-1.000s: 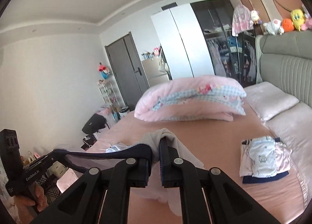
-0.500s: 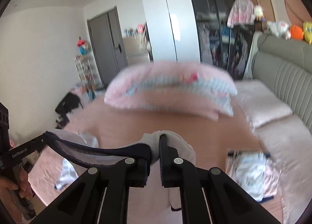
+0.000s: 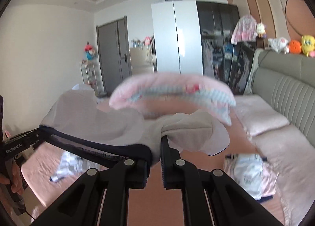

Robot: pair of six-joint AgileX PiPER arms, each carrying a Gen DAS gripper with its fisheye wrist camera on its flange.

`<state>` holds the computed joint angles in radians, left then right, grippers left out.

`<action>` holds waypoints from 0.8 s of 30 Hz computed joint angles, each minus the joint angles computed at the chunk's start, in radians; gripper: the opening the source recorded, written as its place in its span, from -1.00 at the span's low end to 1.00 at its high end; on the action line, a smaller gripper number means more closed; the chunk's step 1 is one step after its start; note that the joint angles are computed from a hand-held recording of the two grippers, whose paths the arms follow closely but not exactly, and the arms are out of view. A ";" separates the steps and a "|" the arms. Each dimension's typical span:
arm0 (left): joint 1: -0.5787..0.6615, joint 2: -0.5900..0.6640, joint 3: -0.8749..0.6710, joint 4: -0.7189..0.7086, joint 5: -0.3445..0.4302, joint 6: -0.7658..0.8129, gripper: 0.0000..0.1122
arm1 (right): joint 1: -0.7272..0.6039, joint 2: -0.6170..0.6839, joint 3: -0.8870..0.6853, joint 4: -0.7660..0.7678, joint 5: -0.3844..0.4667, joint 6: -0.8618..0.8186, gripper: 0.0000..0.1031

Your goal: Fold clothes

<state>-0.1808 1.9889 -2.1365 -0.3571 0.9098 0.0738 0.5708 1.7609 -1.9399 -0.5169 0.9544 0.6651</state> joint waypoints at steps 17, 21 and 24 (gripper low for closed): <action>-0.087 0.009 0.781 0.068 -0.369 0.014 -0.88 | 0.017 0.041 0.825 0.092 -0.383 0.272 -0.58; -0.093 -0.032 0.871 0.014 -0.431 0.066 -0.88 | 0.013 0.027 0.855 0.076 -0.392 0.252 -0.58; -0.072 -0.047 0.895 -0.090 -0.416 0.147 -0.86 | 0.046 0.029 0.833 0.069 -0.328 0.201 -0.50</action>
<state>-0.2532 1.9415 -1.2411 -0.4476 0.4939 0.2204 0.6170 1.7899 -1.1073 -0.4481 0.6265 0.8660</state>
